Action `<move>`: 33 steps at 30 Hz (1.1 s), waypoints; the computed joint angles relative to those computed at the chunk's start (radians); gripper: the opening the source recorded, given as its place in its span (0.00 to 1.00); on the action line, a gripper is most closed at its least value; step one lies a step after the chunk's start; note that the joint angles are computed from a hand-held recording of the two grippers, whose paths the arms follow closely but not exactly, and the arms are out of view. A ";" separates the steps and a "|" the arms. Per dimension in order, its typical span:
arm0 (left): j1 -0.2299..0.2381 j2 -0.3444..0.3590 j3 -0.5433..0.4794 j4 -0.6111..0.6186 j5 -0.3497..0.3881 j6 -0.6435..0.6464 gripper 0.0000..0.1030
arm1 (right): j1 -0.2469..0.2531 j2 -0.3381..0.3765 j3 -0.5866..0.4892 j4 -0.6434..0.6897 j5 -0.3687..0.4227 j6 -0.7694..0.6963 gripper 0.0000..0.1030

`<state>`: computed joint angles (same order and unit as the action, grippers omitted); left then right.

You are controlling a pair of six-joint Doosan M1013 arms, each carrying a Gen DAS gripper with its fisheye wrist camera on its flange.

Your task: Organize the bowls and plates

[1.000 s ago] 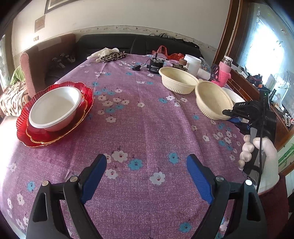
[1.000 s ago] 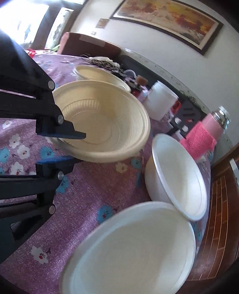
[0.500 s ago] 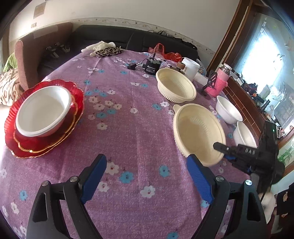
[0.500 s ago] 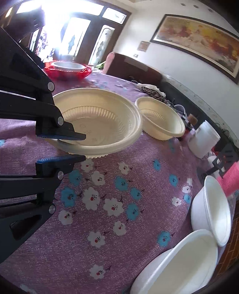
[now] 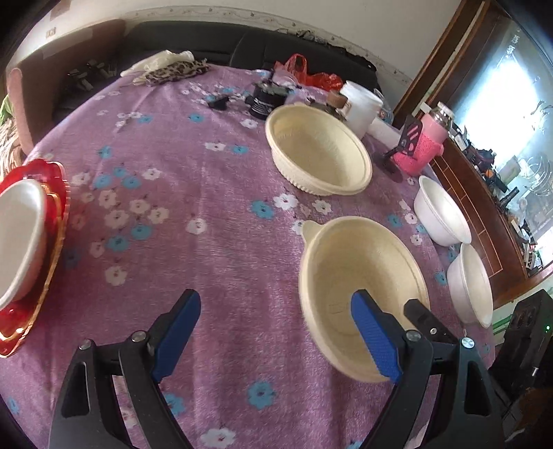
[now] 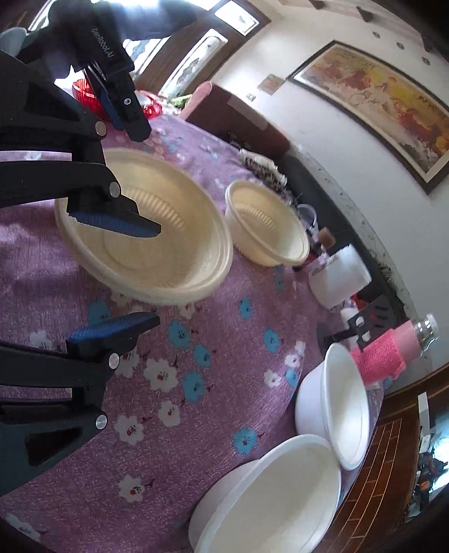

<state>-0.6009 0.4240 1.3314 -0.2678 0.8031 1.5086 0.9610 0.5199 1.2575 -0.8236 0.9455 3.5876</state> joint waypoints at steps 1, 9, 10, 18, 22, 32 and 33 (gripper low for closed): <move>-0.005 0.005 -0.003 0.004 0.000 0.000 0.85 | -0.003 0.000 0.003 0.015 -0.002 -0.004 0.47; -0.045 0.035 -0.006 0.028 -0.015 0.048 0.84 | -0.013 0.008 -0.005 0.079 0.019 -0.039 0.44; -0.048 0.031 0.002 0.025 -0.032 0.055 0.72 | -0.013 0.009 -0.007 0.083 0.020 -0.045 0.43; -0.064 0.026 0.010 0.034 -0.028 0.096 0.22 | -0.012 0.026 -0.038 0.117 0.044 -0.123 0.21; -0.059 0.001 0.032 0.033 -0.060 0.091 0.22 | -0.011 0.024 -0.036 0.104 0.025 -0.130 0.21; -0.038 -0.074 0.115 -0.004 -0.125 0.091 0.22 | 0.012 0.034 -0.057 0.015 0.019 -0.130 0.21; -0.034 -0.078 0.120 -0.009 -0.128 0.086 0.22 | 0.017 0.042 -0.074 0.015 0.035 -0.152 0.21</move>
<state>-0.6346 0.3456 1.4510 -0.2768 0.6755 1.5948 0.9778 0.5619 1.1838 -0.8090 0.9808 3.4361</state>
